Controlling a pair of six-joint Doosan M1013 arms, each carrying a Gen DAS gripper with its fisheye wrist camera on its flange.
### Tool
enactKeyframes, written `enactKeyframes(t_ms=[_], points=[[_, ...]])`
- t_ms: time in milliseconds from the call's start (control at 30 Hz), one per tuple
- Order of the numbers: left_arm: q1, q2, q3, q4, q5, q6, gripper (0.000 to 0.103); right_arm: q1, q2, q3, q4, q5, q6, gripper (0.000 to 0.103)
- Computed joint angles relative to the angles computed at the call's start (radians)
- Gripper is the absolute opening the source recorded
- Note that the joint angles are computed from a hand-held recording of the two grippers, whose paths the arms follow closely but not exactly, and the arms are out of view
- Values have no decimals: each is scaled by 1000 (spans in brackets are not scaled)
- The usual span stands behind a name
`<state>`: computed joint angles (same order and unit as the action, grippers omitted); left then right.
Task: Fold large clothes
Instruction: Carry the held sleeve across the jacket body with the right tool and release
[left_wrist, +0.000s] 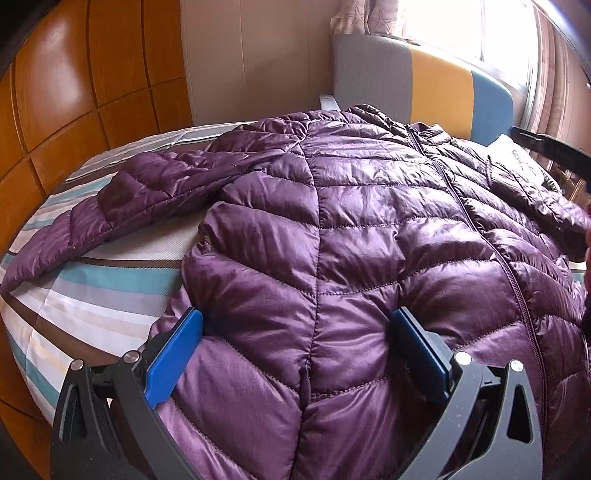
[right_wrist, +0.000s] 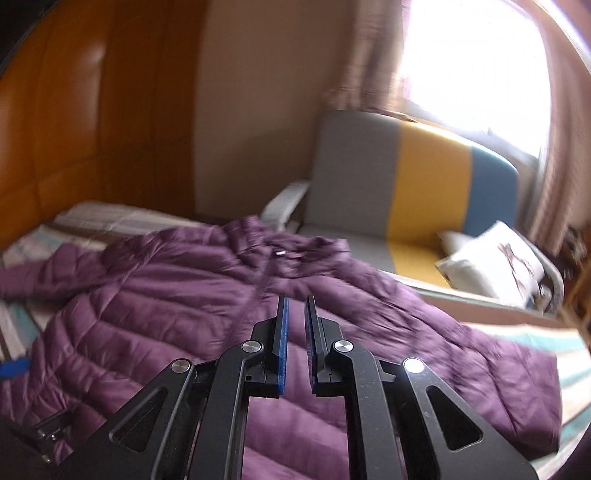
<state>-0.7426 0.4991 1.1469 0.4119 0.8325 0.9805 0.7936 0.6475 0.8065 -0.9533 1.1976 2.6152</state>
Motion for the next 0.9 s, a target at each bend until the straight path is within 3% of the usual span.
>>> enactKeyframes(t_ms=[67,100,133,167,200,267,333,400,433,533,567,600,800,900], points=[[0,0,0,-3,-2,0,101,1,43,-75,20,94,-53,9],[2,-2,4,-4,-7,1,101,-5,66,-119,54,152,-69,17],[2,-1,3,-6,-8,1,101,-16,83,-152,101,221,-74,27],[3,-2,5,-8,-10,1,101,-21,89,-158,95,283,-56,57],[2,-1,4,-7,-10,1,101,-20,88,-147,69,320,-39,77],[2,0,2,-7,-10,0,101,-26,79,-117,37,365,-30,77],[1,-1,3,-4,-7,-1,101,-52,72,-104,103,407,-31,74],[1,-1,2,-4,-6,0,101,-71,56,-76,160,395,-3,59],[2,-2,4,-7,-9,1,101,-82,50,-64,188,388,4,56],[2,0,2,-7,-8,1,101,-97,45,-49,227,377,-14,24],[1,0,1,-5,-8,0,101,-98,42,-45,237,365,-16,8],[2,-1,4,-6,-9,0,101,-94,45,-49,228,364,-14,1],[2,-2,5,-7,-10,0,101,-64,54,-82,179,268,-11,1],[2,-2,5,-5,-11,-2,101,-61,45,-83,230,149,0,1]])
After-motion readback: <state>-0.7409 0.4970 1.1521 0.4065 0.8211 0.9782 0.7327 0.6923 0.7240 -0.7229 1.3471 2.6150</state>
